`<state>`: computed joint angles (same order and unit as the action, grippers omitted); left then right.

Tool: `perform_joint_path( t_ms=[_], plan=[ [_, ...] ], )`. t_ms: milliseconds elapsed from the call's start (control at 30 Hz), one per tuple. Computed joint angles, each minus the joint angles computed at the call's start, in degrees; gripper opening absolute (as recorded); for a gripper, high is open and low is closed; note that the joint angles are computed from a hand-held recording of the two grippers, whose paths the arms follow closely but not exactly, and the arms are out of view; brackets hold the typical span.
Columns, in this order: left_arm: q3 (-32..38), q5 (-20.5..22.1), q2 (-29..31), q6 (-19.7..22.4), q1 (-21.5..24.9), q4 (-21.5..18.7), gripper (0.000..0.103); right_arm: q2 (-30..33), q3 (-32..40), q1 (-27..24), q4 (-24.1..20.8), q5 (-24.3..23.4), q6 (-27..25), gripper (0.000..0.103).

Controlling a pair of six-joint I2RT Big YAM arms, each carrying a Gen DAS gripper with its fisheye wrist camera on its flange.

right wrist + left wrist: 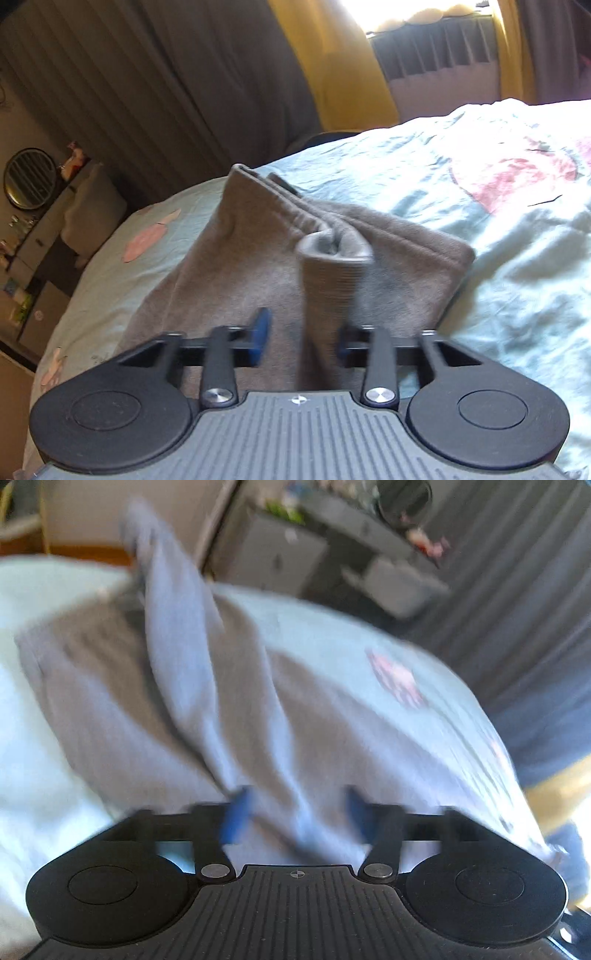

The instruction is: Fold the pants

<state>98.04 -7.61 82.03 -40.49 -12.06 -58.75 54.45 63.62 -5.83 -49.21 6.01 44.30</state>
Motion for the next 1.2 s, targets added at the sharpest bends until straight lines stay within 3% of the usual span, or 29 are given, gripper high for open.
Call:
perform_joint_path(
  t_ms=[67, 167, 200, 267, 300, 533, 600, 633, 667, 733, 833, 967, 1033, 1100, 1133, 1167, 1200],
  plan=[
    [1.89, -6.14, 1.49, 0.14, 0.35, -1.23, 0.09, 0.11, -0.24, 0.39, 0.63, 0.18, 0.58, 0.05],
    [2.93, -4.73, 3.26, -1.57, 3.52, -2.69, 0.09, 0.31, -0.95, -0.71, 1.67, -2.27, 2.37, 0.049],
    [3.49, -4.12, 4.0, -2.84, 4.32, -3.51, 0.088, 0.15, -1.47, -1.13, 2.35, -2.89, 2.44, 0.044],
    [2.81, -1.44, 4.18, -5.51, 6.6, -2.31, 0.079, 0.01, -1.9, -1.63, 3.1, -2.83, 2.0, 0.015],
    [3.25, -0.92, 4.63, -6.25, 7.25, -2.16, 0.078, -0.22, -2.04, -1.82, 3.27, -2.72, 1.79, 0.013],
    [9.01, -2.61, 9.18, -2.33, 9.25, -3.51, 0.08, 0.92, -1.56, -3.5, 2.65, -1.71, 2.35, 0.03],
    [10.29, -0.45, 10.29, -1.31, 9.92, -4.53, 0.066, 1.92, -1.19, -3.16, 2.99, -1.76, 3.11, 0.028],
    [10.98, 0.72, 10.84, -0.83, 10.32, -4.87, 0.036, 2.5, -0.64, -2.86, 2.69, -1.12, 3.11, 0.015],
    [11.75, 0.98, 11.12, -0.83, 10.34, -6.18, 0.014, 3.46, 0.58, -2.23, 1.59, 0.15, 2.53, 0.006],
    [12.64, 1.48, 10.9, -1.57, 10.81, -6.61, 0.013, 4.75, 2.94, -1.48, -0.37, 2.85, -0.31, 0.005],
    [10.1, 2.75, 6.96, -2.65, 11.56, -2.31, 0.012, 3.87, 5.16, -0.84, 1.91, 6.32, -5.55, 0.005],
    [2.27, 6.77, -1.01, -6.67, 13.11, 2.49, 0.012, 1.92, 5.73, -0.28, 4.11, 9.85, -8.7, 0.005],
    [-0.09, 7.99, -2.3, -7.39, 13.55, 0.94, 0.013, 1.89, 5.2, 0.16, 3.46, 12.16, -9.76, 0.005],
    [-1.08, 7.59, -1.69, -6.1, 13.74, -4.13, 0.021, 2.68, 4.17, -0.35, 1.42, 11.88, -8.59, 0.006],
    [-0.69, 7.24, -0.6, -6.99, 13.93, -7.4, 0.024, 3.53, 3.93, -0.77, 0.03, 11.12, -7.9, 0.006],
    [-1.63, 7.84, -0.7, -9.33, 14.41, -8.23, 0.027, 4.47, 3.72, -1.03, -1.38, 10.47, -7.48, 0.007],
    [-3.61, 9.68, -1.96, -12.63, 15.21, -6.35, 0.029, 5.6, 3.89, -0.84, -2.96, 10.47, -7.35, 0.007]
  ],
)
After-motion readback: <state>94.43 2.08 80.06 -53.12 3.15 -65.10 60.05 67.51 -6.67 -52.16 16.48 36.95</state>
